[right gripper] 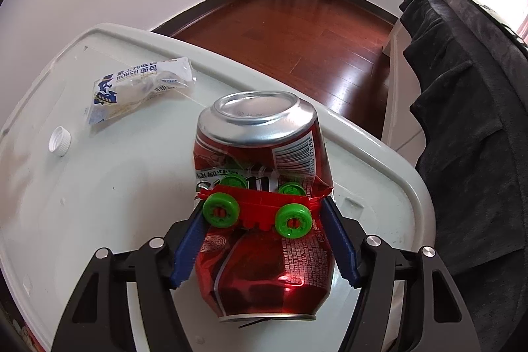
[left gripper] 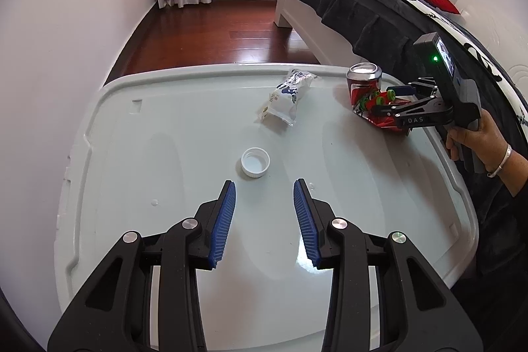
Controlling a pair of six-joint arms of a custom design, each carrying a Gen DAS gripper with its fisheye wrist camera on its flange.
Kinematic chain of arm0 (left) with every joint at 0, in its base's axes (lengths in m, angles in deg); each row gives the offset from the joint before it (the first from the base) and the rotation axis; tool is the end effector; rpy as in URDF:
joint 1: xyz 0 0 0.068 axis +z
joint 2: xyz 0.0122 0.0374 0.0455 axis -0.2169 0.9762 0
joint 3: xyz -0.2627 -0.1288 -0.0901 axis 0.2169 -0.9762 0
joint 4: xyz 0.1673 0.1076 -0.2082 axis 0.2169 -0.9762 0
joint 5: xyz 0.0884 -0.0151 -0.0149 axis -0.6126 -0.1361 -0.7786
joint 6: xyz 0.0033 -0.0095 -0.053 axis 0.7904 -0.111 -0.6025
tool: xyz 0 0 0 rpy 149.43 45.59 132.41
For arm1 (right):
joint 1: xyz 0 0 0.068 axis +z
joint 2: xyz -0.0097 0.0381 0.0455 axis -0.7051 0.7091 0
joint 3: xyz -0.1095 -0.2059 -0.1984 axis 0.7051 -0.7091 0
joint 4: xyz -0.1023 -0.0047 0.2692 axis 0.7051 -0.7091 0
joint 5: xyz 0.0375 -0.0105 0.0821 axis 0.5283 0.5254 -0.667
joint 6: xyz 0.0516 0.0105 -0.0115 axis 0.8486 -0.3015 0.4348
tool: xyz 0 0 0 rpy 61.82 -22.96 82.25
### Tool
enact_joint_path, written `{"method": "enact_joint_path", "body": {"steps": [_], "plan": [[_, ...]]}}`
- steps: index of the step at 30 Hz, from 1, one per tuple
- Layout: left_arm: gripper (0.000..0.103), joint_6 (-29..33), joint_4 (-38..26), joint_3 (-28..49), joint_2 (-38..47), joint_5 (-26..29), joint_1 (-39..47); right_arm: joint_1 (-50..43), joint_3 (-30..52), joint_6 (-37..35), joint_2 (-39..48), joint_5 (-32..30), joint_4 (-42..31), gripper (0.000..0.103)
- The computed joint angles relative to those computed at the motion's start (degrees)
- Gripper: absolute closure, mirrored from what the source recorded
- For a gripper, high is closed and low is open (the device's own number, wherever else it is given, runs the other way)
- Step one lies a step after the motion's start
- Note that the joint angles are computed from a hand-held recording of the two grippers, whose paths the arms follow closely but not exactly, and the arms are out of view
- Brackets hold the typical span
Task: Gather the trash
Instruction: 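Lift the can and toy car with the right gripper while the left approaches the bottle cap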
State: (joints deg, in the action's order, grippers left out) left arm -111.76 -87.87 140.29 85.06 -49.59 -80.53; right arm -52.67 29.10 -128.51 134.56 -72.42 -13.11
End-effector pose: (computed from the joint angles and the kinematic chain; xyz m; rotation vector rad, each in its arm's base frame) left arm 0.0990 -0.1931 0.3253 -0.2200 2.4802 -0.1300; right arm 0.3491 -0.0369 0.3112 -1.1432 2.4309 0.1232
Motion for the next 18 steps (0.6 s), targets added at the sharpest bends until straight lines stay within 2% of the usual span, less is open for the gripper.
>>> {"method": "enact_joint_path", "body": {"steps": [13,16,18], "plan": [[0.066,0.34,-0.87,-0.83,-0.55,-0.88,0.17,-2.27,2.03,-1.03,-0.80,-3.57,-1.99,0.037],[0.066,1.80,-0.94,-2.02,-2.01,-1.52,0.98,-3.81,3.49,-1.90,-1.94,-6.56,-4.62,0.037],[0.066,6.21,3.24,-4.12,-4.07,1.56,3.21,-4.93,4.36,-2.77,-2.66,-8.42,-6.65,0.037]]}}
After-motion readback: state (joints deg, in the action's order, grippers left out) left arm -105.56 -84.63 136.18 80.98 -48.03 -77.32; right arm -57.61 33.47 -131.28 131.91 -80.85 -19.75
